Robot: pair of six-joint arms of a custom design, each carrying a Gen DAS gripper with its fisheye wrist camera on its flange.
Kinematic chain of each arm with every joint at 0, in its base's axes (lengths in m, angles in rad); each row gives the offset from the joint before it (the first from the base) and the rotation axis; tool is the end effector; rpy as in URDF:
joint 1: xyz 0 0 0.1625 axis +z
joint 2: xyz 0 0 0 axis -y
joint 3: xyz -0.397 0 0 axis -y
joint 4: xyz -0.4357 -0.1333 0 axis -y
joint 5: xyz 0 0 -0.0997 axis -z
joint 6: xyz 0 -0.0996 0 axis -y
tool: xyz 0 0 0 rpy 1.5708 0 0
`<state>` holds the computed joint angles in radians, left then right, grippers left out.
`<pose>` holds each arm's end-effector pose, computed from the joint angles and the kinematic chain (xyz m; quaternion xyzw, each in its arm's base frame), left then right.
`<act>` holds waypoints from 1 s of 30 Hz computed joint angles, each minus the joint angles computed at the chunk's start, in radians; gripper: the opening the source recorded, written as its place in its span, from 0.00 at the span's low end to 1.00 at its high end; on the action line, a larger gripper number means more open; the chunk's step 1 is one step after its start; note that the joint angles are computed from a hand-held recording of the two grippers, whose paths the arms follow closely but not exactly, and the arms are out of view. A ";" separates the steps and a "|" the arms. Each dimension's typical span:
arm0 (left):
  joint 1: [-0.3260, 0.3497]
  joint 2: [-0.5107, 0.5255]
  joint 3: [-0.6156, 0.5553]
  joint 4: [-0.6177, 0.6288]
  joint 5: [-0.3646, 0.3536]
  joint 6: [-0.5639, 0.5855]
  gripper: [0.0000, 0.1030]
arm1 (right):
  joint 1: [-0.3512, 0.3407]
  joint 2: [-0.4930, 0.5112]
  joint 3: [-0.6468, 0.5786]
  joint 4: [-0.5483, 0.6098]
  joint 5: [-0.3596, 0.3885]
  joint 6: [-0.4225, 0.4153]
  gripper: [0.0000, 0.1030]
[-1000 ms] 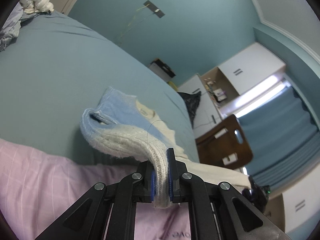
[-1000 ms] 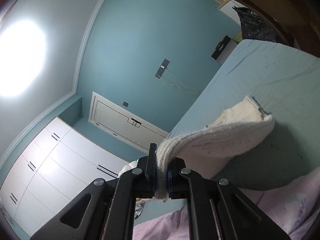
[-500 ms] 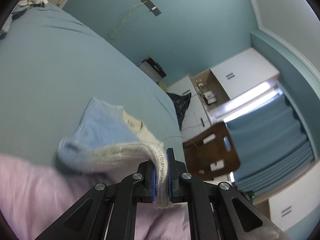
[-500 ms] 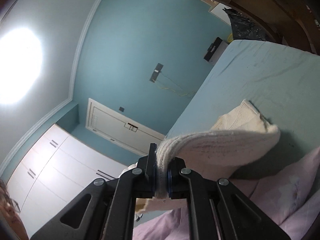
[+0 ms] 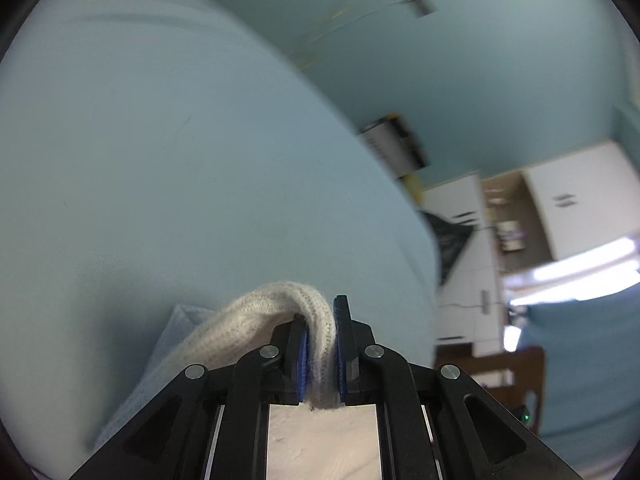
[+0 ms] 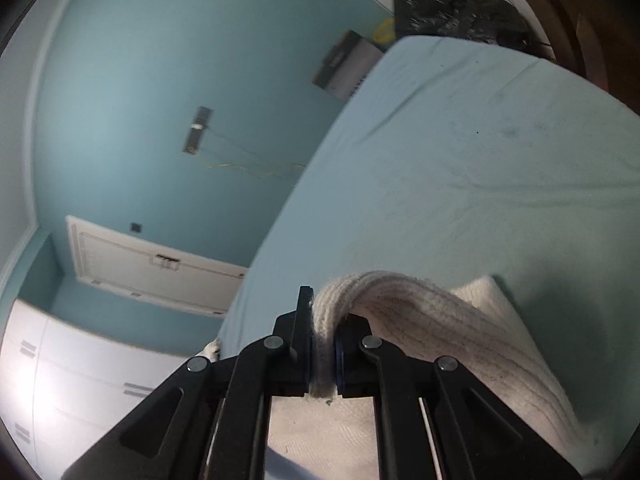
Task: Fold small clothes
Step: 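Lift the hem with both grippers and fold it over toward the collar, then open both grippers and release the folded hem onto the sweater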
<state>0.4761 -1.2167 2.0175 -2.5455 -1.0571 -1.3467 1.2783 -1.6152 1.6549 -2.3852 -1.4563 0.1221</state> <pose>-0.4090 -0.4160 0.1539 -0.1430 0.9531 -0.2665 0.0079 -0.0224 -0.5762 0.5408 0.1691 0.9091 -0.3803 0.0207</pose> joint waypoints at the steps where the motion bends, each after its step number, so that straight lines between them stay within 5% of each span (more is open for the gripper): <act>1: 0.021 0.024 -0.019 0.010 -0.019 -0.007 0.10 | -0.002 0.040 -0.025 -0.011 -0.016 0.020 0.05; 3: 0.062 0.077 -0.068 0.076 -0.059 -0.069 0.28 | -0.015 0.126 -0.097 0.030 -0.037 0.065 0.11; 4: 0.074 0.092 -0.082 0.091 -0.079 -0.092 0.37 | -0.028 0.154 -0.125 0.060 -0.018 0.096 0.14; 5: 0.078 0.105 -0.086 0.089 -0.085 -0.128 0.59 | -0.049 0.184 -0.155 0.091 0.021 0.151 0.22; 6: 0.073 0.106 -0.085 0.088 -0.066 -0.148 0.64 | -0.062 0.192 -0.164 0.091 0.054 0.188 0.25; 9: 0.017 0.109 -0.109 0.153 0.066 -0.125 0.65 | -0.066 0.183 -0.166 -0.007 0.079 0.198 0.29; 10: 0.001 0.112 -0.123 0.189 0.089 -0.097 0.66 | -0.055 0.175 -0.166 -0.023 0.051 0.184 0.43; 12: -0.032 0.119 -0.164 0.317 0.119 -0.065 0.70 | -0.030 0.145 -0.155 -0.021 -0.031 0.128 0.70; 15: -0.067 0.120 -0.185 0.474 0.121 -0.052 0.72 | 0.008 0.119 -0.144 0.015 -0.212 -0.042 0.71; 18: -0.108 0.091 -0.116 0.476 0.055 -0.039 0.72 | 0.022 0.124 -0.127 0.084 -0.409 -0.246 0.71; 25: -0.210 -0.001 0.095 0.460 -0.062 -0.132 0.72 | -0.066 0.099 -0.015 0.236 -0.469 -0.410 0.70; 26: -0.227 -0.009 0.116 0.475 -0.066 -0.143 0.72 | -0.060 0.089 0.020 0.193 -0.503 -0.447 0.65; 27: -0.239 -0.013 0.128 0.481 -0.068 -0.151 0.72 | -0.047 0.078 0.059 0.119 -0.555 -0.482 0.34; 28: -0.249 -0.013 0.137 0.496 -0.076 -0.161 0.72 | -0.040 0.087 0.062 0.086 -0.564 -0.498 0.15; 30: -0.258 -0.018 0.143 0.521 -0.081 -0.167 0.72 | -0.027 0.068 0.103 -0.030 -0.577 -0.531 0.06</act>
<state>0.2176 -1.2348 2.1610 -2.0240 -1.1377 -1.5142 1.2513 -1.5473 1.7583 -2.4157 -2.0332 -0.4089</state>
